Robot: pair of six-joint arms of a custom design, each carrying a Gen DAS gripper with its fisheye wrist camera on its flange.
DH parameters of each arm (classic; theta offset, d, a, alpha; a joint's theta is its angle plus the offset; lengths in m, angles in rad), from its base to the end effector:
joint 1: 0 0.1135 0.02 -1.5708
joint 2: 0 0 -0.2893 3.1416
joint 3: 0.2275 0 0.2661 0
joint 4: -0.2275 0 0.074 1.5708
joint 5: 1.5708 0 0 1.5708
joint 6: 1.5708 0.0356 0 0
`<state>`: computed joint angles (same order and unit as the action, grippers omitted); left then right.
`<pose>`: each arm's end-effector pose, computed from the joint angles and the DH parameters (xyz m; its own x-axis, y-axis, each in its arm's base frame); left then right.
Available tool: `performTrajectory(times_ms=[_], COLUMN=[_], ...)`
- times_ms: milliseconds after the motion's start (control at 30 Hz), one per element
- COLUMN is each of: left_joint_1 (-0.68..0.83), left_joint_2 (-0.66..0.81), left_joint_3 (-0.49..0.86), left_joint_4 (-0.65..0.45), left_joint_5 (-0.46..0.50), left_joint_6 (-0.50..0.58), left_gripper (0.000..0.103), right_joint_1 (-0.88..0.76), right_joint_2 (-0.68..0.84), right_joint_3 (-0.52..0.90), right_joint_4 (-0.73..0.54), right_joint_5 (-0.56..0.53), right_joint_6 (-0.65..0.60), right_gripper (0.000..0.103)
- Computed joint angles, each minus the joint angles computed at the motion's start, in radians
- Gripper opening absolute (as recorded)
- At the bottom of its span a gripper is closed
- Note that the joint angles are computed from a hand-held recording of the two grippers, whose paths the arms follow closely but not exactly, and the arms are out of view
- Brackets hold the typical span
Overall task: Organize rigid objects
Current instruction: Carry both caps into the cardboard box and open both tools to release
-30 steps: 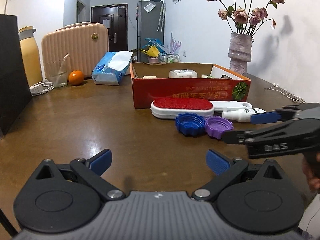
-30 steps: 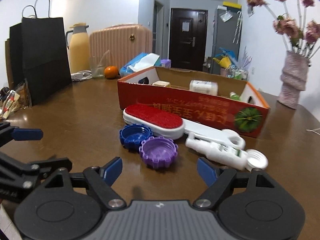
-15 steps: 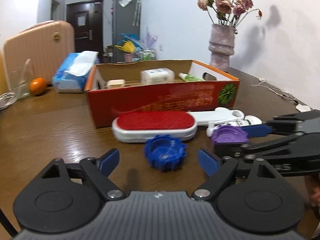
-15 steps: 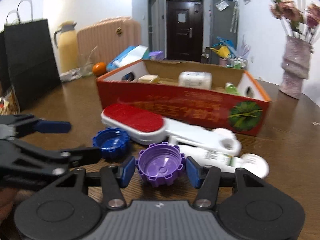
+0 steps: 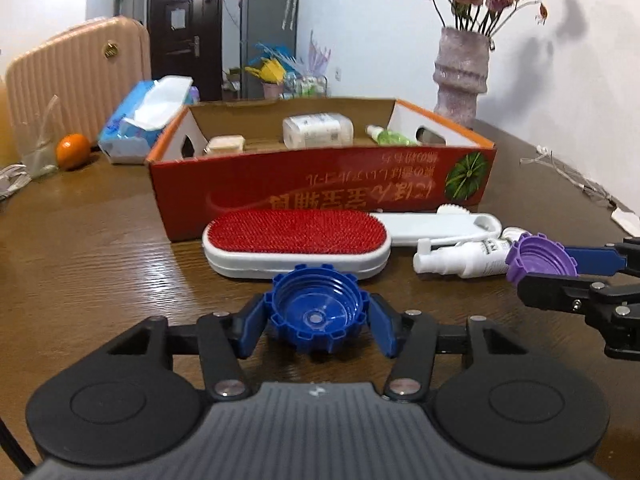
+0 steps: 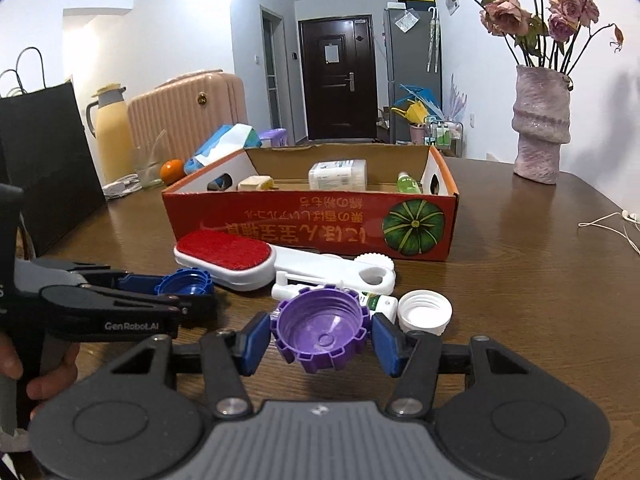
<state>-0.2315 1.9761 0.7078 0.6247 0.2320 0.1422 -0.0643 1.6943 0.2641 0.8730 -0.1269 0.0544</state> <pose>0.3441 -0.0895 0.0846 -0.5212 0.2646 -0.8114 0.4810 0.8764 -0.0232 0.2440 -0.0112 0.0945 -0.5293 0.0881 -0.8438 -0.0147 0.9935 0.1130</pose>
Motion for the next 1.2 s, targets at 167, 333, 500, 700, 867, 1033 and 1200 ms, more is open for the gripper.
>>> performTrajectory(times_ms=[167, 333, 500, 700, 867, 1033, 1200], left_joint_1=[0.018, 0.058, 0.113, 0.210, 0.319, 0.478, 0.603], left_joint_2=[-0.126, -0.309, -0.540, -0.865, -1.142, -1.403, -1.504], left_joint_3=[-0.137, -0.305, -0.452, -0.593, -0.651, -0.684, -0.688], left_joint_4=[0.046, 0.083, 0.063, -0.037, -0.227, -0.450, -0.552], left_joint_5=[0.020, 0.045, 0.079, 0.164, 0.265, 0.417, 0.531], left_joint_6=[-0.040, -0.050, -0.034, -0.024, -0.013, 0.019, 0.047], left_gripper=[0.055, 0.055, 0.055, 0.056, 0.056, 0.056, 0.056], right_joint_1=[0.023, 0.069, 0.162, 0.384, 0.723, 1.112, 1.305], right_joint_2=[-0.128, -0.336, -0.651, -1.126, -1.396, -1.376, -1.247], right_joint_3=[-0.074, -0.160, -0.236, -0.260, -0.228, -0.188, -0.157], right_joint_4=[-0.022, -0.109, -0.316, -0.740, -1.050, -1.201, -1.244], right_joint_5=[0.030, 0.080, 0.169, 0.371, 0.675, 1.017, 1.165], right_joint_6=[0.009, 0.024, 0.060, 0.132, 0.230, 0.428, 0.591], right_gripper=[0.054, 0.054, 0.054, 0.054, 0.054, 0.054, 0.054])
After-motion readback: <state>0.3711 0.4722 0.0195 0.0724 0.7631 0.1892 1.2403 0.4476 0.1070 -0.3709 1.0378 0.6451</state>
